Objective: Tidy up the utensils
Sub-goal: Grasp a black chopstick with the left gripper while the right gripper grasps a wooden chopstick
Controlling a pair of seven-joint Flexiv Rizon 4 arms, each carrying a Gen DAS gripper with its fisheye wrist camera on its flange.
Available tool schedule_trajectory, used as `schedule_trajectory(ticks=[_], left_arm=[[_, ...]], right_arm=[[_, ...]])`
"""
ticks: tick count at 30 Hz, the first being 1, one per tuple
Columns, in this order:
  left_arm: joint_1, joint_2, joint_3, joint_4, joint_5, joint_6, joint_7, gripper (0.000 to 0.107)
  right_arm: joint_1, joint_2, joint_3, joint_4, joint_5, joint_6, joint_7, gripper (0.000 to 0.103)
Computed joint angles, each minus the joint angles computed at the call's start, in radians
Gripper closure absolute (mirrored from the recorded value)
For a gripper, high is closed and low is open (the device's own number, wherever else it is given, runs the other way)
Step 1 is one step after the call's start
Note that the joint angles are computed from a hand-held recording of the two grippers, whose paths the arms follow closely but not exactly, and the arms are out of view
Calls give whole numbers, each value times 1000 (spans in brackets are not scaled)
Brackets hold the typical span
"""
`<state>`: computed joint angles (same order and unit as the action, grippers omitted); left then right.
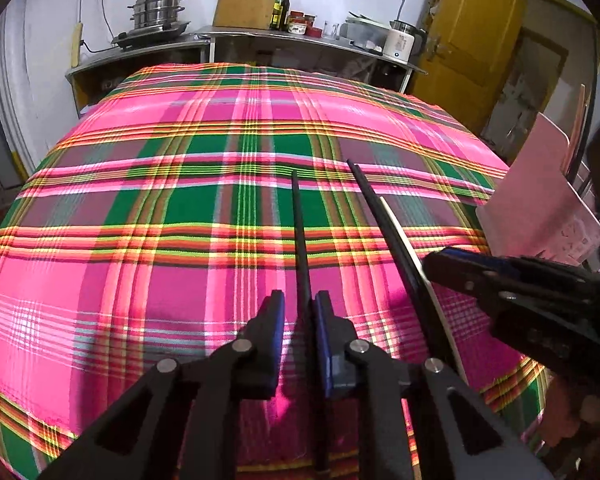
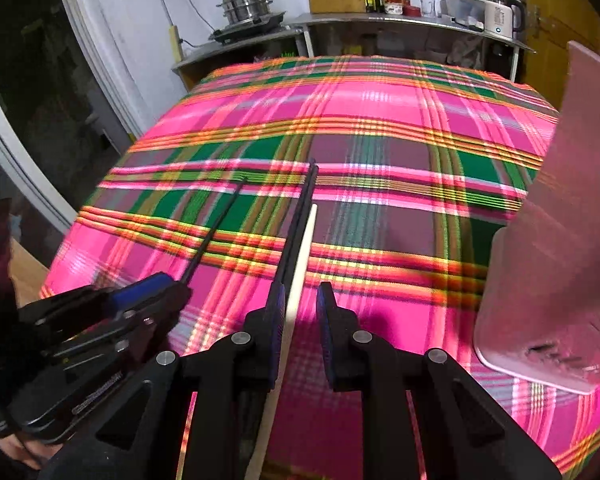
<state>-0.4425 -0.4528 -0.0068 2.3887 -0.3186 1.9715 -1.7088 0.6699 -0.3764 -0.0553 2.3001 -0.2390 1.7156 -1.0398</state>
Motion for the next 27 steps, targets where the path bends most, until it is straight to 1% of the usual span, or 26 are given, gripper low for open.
schedule_trajectory(ticks=[5, 8, 9, 10, 12, 14, 19, 22, 25, 27], left_arm=[[18, 0, -14, 9, 20, 17, -12, 89], [14, -1, -10, 8, 16, 17, -11, 89], [23, -1, -16, 9, 23, 18, -14, 89], [31, -1, -22, 9, 29, 19, -18, 89], [32, 1, -22, 11, 32, 19, -20, 89], [33, 1, -22, 11, 34, 18, -20, 89], [37, 1, -18, -5, 38, -7, -5, 89], [122, 0, -73, -29, 94, -42, -8, 89], [210, -5, -132, -61, 147, -86, -16, 89], [223, -12, -134, -89, 161, -114, -11, 89]], right_arm=[[-42, -17, 32, -19, 3, -6, 1, 86], [-15, -22, 3, -34, -5, -21, 7, 86], [-26, -27, 14, -43, -9, -30, 7, 86], [-20, -33, 7, -54, -16, -43, 12, 86], [28, -40, -46, -57, -32, -38, 24, 86], [38, -44, -61, -65, -43, -47, 31, 86], [-5, -58, -26, -101, -66, -77, 45, 86], [-32, -71, -3, -124, -78, -89, 53, 86], [-29, -81, -13, -141, -98, -99, 63, 86], [-31, -88, -14, -153, -109, -108, 69, 86]])
